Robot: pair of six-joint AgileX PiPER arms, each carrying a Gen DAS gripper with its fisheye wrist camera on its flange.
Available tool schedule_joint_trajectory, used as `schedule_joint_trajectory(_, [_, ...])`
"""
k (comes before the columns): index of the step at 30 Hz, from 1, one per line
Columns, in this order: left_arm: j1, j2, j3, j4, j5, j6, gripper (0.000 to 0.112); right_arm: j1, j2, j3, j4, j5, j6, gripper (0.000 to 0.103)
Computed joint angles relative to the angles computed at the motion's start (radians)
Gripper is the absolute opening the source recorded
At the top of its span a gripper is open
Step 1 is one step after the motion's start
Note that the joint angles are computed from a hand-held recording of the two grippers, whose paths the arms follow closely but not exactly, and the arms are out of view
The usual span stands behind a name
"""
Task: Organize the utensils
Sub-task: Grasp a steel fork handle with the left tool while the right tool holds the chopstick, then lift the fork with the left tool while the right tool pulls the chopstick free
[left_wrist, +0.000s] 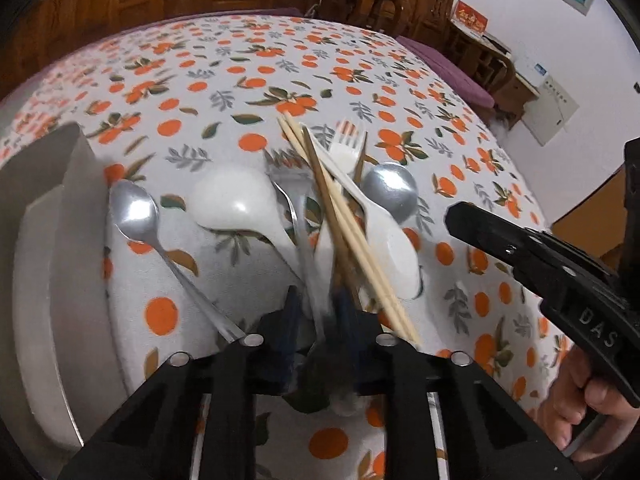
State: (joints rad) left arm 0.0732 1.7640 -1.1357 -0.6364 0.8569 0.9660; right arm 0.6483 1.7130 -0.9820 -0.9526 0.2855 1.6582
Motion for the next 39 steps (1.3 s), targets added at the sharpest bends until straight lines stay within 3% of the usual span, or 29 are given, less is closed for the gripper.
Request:
schedule_joint_trajectory(3, [0.010,-0.019,0.011,-0.011,-0.007,0.014,0.012,0.001,0.007,-0.004,0.005,0.000,-0.008,0.001])
schedule_joint_trajectory(11, [0.055,-0.071,0.026,-0.052,0.025,0.079,0.012,0.005,0.025,-0.025,0.070,-0.020,-0.090,0.001])
schedule_joint_trajectory(17, [0.072,-0.110,0.046,-0.071,0.018,0.128,0.012,0.011,0.059,-0.054,0.209,-0.042,-0.257,0.004])
schedule_joint_trajectory(25, [0.116,-0.122,0.016,-0.092,0.076,0.139,0.012,0.017,0.110,-0.096,0.389,-0.021,-0.452,0.004])
schedule_joint_trajectory(31, [0.115,-0.119,0.031,-0.067,0.050,0.142,0.012,0.021,0.126,-0.113,0.458,-0.007,-0.529,0.004])
schedule_joint_trajectory(35, [0.104,-0.105,0.044,-0.033,0.040,0.133,0.012,0.017,0.144,-0.127,0.502,0.001,-0.572,0.010])
schedule_joint_trajectory(39, [0.097,-0.103,0.069,-0.013,0.015,0.136,0.012,0.020,0.157,-0.136,0.474,0.007,-0.540,0.010])
